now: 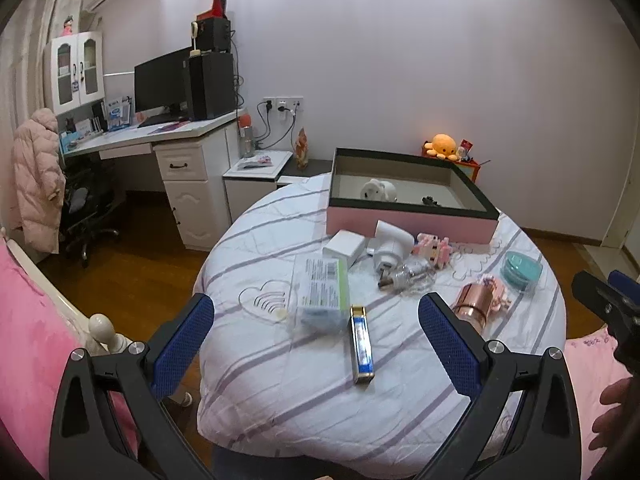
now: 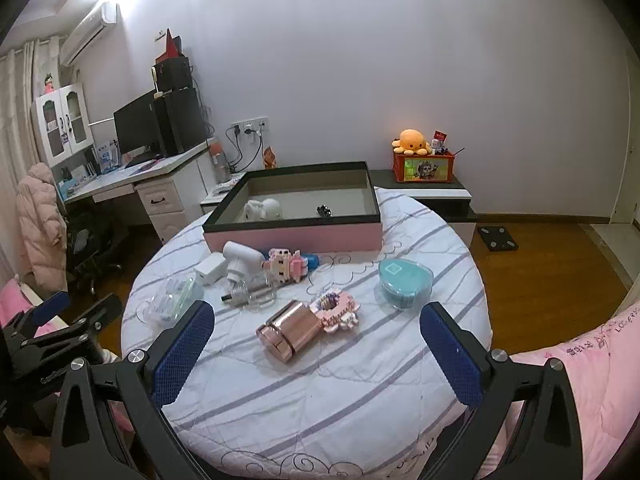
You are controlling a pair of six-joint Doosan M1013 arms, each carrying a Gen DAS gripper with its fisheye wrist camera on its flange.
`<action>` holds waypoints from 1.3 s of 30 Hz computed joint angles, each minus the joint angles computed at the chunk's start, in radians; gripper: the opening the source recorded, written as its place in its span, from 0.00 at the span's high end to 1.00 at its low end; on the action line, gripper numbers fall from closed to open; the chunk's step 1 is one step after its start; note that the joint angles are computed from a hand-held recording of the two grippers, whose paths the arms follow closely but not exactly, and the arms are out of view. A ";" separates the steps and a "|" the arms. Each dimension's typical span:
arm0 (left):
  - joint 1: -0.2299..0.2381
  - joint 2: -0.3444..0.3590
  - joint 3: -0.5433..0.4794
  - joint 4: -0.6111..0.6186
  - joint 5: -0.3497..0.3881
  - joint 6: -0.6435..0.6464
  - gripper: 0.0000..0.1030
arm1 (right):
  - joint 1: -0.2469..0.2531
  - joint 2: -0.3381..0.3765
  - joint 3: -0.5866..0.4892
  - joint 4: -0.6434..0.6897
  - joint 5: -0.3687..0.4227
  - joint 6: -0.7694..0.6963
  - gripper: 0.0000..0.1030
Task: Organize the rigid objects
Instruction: 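Grasp the clear plastic box with the left tool while the right tool grasps the rose-gold can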
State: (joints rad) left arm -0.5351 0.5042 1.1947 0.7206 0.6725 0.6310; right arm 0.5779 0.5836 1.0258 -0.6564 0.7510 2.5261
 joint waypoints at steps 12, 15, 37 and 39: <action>-0.007 -0.010 0.014 0.031 -0.019 -0.025 0.00 | 0.004 -0.001 0.007 -0.001 0.001 -0.004 0.00; -0.007 -0.010 0.015 0.033 -0.019 -0.028 0.00 | 0.004 -0.001 0.007 -0.001 0.001 -0.005 0.00; 0.058 0.156 -0.166 -0.200 0.088 0.217 0.00 | -0.026 0.120 -0.105 0.251 0.071 -0.177 0.06; 0.063 0.185 -0.208 -0.227 0.115 0.255 0.00 | -0.029 0.136 -0.124 0.282 0.076 -0.184 0.08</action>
State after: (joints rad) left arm -0.4717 0.6889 0.9864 0.4937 0.7875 0.8857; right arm 0.5485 0.7193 0.9018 -0.3741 0.8271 2.3421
